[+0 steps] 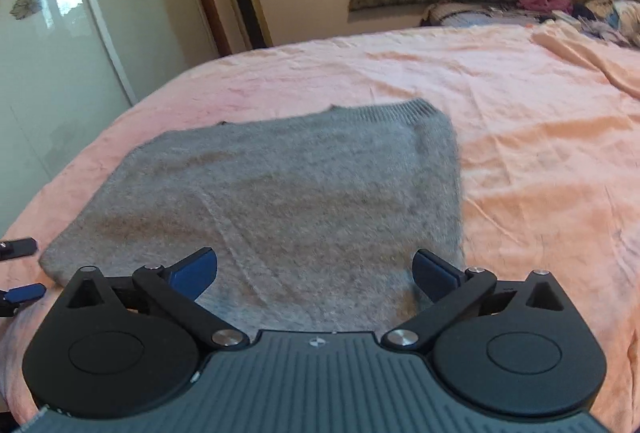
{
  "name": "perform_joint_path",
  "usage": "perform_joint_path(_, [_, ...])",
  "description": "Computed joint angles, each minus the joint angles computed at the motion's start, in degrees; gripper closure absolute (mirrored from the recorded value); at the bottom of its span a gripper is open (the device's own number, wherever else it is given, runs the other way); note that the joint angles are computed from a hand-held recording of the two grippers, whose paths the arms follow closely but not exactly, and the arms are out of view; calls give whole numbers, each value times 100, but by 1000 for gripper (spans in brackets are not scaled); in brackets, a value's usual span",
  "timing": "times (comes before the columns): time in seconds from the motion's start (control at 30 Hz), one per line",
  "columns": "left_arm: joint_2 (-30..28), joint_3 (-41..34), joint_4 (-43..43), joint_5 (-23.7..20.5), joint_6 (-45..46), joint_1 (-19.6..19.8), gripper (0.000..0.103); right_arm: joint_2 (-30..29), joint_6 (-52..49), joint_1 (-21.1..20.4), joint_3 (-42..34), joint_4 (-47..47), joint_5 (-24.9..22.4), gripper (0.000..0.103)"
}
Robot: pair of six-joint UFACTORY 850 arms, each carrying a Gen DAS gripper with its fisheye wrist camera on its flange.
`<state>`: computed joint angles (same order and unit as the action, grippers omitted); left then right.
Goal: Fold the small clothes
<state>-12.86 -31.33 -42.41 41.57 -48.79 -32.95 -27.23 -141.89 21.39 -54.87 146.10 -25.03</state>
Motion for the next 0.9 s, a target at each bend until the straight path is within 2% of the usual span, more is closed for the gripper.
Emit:
perform_joint_path(0.03, [-49, -31, 199, 17, -380, 91, 11, -115, 28, -7, -55, -3, 17, 0])
perform_joint_path(0.07, [-126, -112, 272, 14, -564, 159, 11, -124, -185, -27, 32, 112, -205, 0])
perform_joint_path(0.13, [-266, -341, -160, -152, -222, 175, 28, -103, -499, -6, 144, 326, -347, 0])
perform_joint_path(0.17, [-338, -495, -365, -400, 128, 212, 57, -97, -575, 0, 175, 376, -384, 0])
perform_joint_path(0.2, [-426, -674, -781, -671, 687, 230, 78, -98, -676, 4, 205, 441, -435, 0])
perform_joint_path(0.3, [-542, -991, -1947, -865, 2074, 154, 85, -102, -737, -10, 249, 456, -549, 0])
perform_joint_path(0.37, [-591, -1193, -2953, -890, 3273, 48, 97, -103, -613, -52, 276, 338, -658, 0])
perform_joint_path(0.47, [-755, -1655, -4014, -534, 5072, -200, 98, -98, 10, -179, 242, -193, -762, 0])
perform_joint_path(0.53, [-951, -2075, -3978, -92, 6271, -454, 99, -75, 1199, -341, 111, -1066, -791, 0])
perform_joint_path(0.6, [-1272, -2606, -3725, 153, 7471, -740, 98, -136, 2399, -573, -101, -1941, -1188, 0])
perform_joint_path(0.7, [-1802, -3216, -3204, -120, 8372, -971, 98, -469, 4197, -897, -792, -3156, -2109, 0])
perform_joint_path(0.8, [-2124, -3507, -3235, -585, 8576, -975, 98, -1340, 5996, -1050, -1970, -4241, -3160, 0])
perform_joint_path(0.9, [-2122, -3452, -3177, -736, 8446, -953, 98, -2060, 7379, -977, -3014, -5010, -3318, 0])
